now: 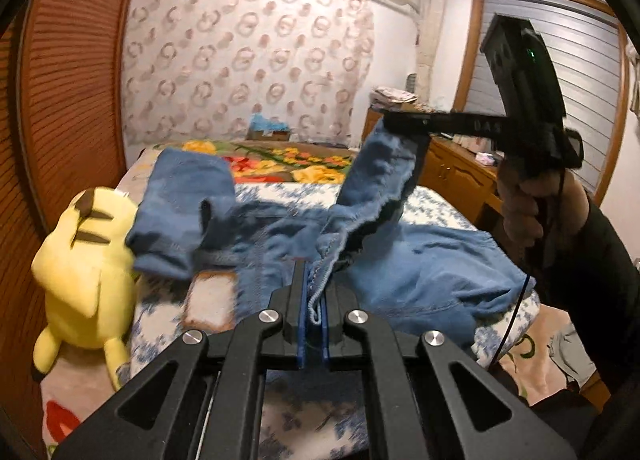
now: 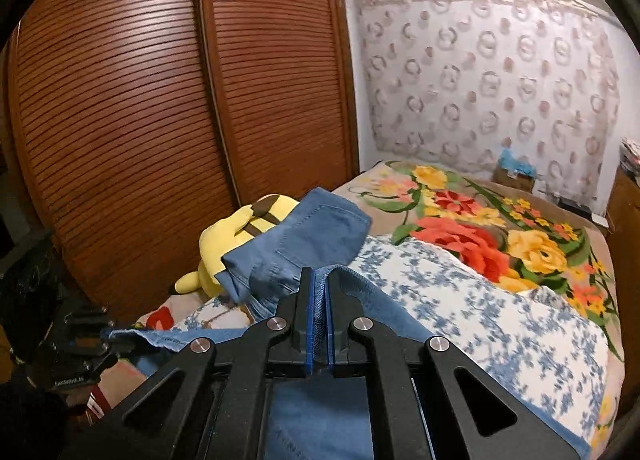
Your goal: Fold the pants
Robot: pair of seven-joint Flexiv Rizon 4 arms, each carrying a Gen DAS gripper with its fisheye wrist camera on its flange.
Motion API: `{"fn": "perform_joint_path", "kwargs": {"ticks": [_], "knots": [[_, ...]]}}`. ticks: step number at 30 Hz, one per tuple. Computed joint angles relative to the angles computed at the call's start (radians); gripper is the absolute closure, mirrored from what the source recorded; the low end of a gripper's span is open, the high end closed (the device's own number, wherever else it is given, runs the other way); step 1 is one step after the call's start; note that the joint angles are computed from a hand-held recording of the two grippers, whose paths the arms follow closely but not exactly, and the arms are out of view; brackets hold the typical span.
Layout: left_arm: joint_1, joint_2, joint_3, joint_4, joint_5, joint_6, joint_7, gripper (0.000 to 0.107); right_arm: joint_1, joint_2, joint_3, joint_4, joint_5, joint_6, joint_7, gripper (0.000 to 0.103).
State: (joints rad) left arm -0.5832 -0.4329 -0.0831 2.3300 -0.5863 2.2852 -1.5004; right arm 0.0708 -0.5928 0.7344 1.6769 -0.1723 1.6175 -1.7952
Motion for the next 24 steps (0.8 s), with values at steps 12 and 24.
{"fn": "perform_joint_path", "kwargs": {"ticks": [12, 24], "knots": [[0.049, -0.047, 0.014, 0.058, 0.044, -0.02, -0.126, 0.101, 0.278, -0.098, -0.227, -0.203, -0.005, -0.123, 0.034, 0.099], [-0.001, -0.058, 0.05, 0.081, -0.031, -0.007, -0.114, 0.061, 0.444, -0.161, -0.397, -0.357, 0.007, -0.247, 0.116, 0.097]]}}
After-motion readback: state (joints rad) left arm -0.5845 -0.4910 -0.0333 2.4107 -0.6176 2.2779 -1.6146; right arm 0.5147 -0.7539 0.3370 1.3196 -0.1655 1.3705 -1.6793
